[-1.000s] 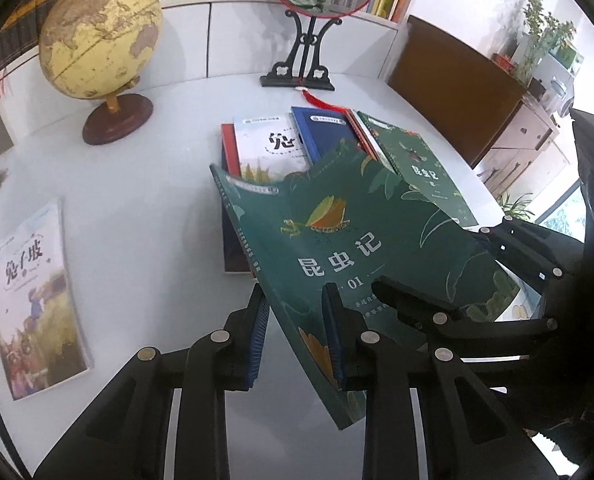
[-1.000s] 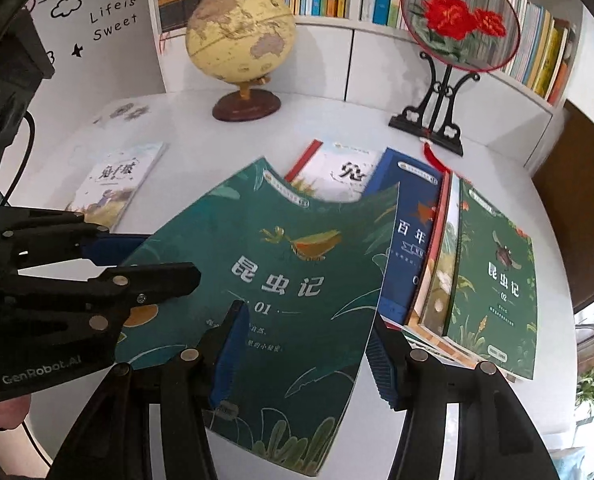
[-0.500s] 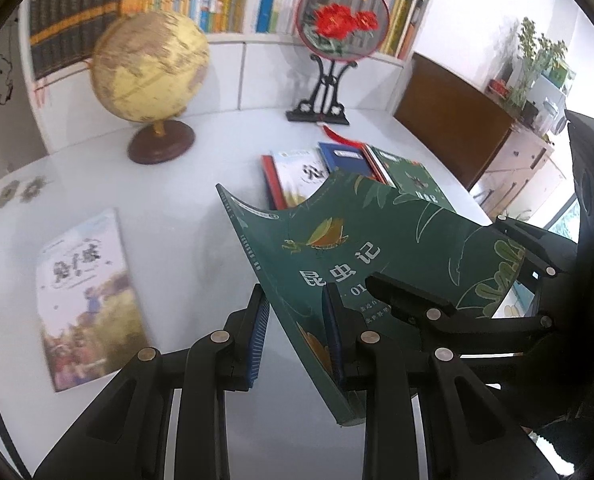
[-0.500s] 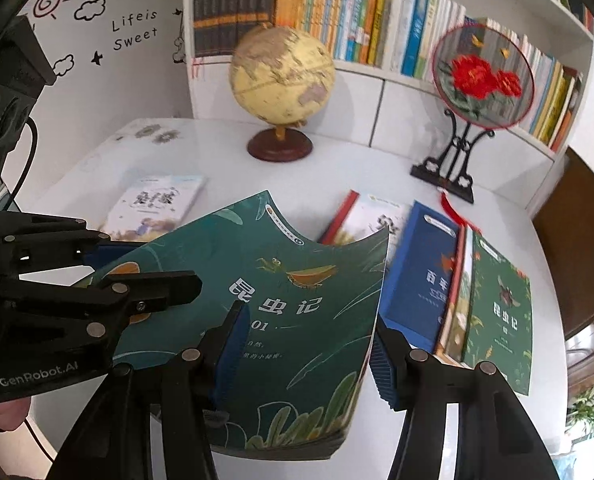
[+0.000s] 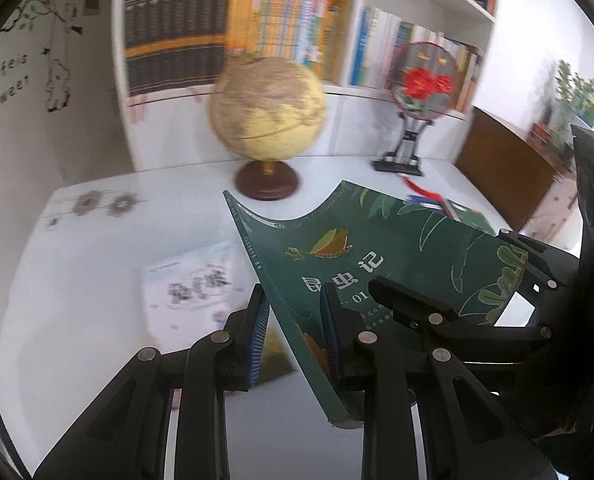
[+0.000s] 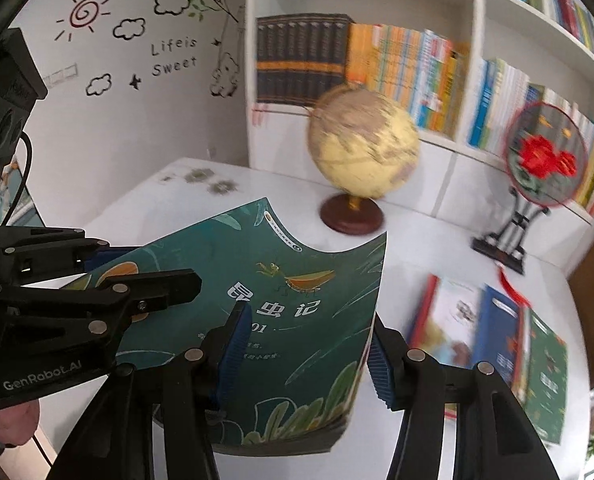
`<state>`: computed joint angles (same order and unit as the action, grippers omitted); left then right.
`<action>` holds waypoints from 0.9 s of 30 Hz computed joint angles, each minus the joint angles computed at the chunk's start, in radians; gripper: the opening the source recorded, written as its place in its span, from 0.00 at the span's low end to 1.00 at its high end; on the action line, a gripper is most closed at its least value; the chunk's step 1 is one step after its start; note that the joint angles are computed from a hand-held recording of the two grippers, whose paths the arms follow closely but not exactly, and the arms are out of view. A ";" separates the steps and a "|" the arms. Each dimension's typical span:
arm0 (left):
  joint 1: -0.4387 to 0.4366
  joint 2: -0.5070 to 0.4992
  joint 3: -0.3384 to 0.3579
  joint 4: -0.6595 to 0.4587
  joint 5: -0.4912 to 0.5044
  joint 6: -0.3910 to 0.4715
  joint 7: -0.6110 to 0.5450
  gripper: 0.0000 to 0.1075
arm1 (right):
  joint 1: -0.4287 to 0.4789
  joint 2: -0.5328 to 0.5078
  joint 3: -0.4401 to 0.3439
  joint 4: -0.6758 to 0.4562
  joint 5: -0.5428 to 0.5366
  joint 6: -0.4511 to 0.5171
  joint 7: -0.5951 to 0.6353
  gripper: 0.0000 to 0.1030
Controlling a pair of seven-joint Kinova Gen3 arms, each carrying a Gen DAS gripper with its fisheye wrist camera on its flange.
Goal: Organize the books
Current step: 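Lift the green book with both tools and carry it toward the white book, then lower the green book onto the white book and open both tools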
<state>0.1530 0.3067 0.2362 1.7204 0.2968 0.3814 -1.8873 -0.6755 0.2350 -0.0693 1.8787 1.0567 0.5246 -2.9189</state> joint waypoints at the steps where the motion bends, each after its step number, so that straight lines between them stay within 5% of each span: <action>1: -0.016 0.007 0.001 -0.004 0.006 -0.001 -0.011 0.20 | -0.005 0.028 0.001 -0.029 0.013 -0.005 -0.003 0.52; 12: -0.143 0.119 0.021 -0.071 0.053 -0.005 -0.079 0.20 | -0.038 0.240 0.072 -0.267 -0.093 -0.057 0.150 0.50; 27: -0.155 0.269 -0.004 -0.153 0.031 0.090 -0.044 0.21 | -0.024 0.404 0.121 -0.423 -0.382 -0.060 0.442 0.50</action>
<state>-0.0024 0.5753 0.2326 1.5669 0.3279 0.4718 -1.9314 -0.6999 0.6391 0.0522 1.4556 0.6751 0.4641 -2.4771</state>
